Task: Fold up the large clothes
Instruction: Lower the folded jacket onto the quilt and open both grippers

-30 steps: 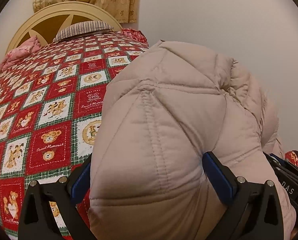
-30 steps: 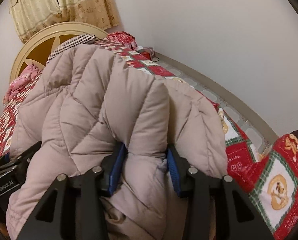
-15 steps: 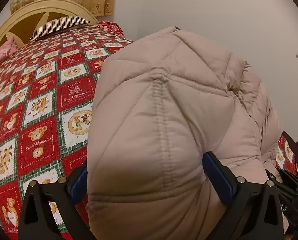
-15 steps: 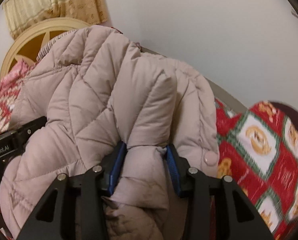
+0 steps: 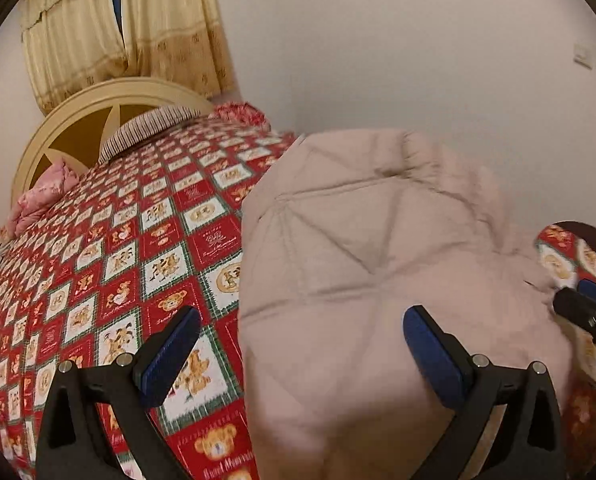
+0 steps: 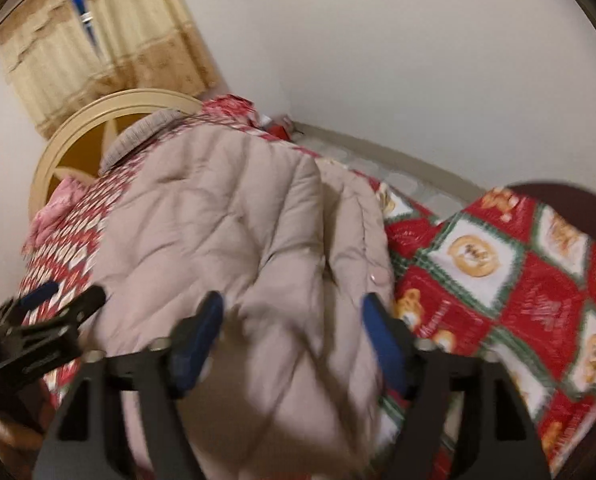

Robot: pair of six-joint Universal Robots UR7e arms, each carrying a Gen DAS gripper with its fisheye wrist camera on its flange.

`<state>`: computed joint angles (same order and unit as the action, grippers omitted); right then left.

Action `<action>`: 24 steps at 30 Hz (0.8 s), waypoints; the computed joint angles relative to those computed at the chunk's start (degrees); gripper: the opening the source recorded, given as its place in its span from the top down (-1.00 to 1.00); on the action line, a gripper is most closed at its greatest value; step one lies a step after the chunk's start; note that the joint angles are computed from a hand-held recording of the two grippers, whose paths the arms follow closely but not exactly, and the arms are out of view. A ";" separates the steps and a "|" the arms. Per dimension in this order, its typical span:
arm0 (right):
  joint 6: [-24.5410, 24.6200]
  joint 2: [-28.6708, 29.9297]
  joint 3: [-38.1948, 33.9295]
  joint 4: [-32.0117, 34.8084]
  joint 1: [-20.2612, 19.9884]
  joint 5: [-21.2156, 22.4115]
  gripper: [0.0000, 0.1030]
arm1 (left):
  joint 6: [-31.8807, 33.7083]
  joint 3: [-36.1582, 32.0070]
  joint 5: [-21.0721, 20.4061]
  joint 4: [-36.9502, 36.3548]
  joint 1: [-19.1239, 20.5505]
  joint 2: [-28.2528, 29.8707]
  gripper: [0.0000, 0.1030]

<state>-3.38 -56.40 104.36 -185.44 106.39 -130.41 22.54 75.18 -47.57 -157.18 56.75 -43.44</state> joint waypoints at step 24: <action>-31.73 -1.63 6.70 -34.24 16.19 -5.87 -1.00 | -6.08 21.34 10.59 -12.19 -10.11 -17.84 -0.98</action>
<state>-35.11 -58.03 111.05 -219.69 122.59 -136.27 16.46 96.52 -36.97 -169.37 46.64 -61.28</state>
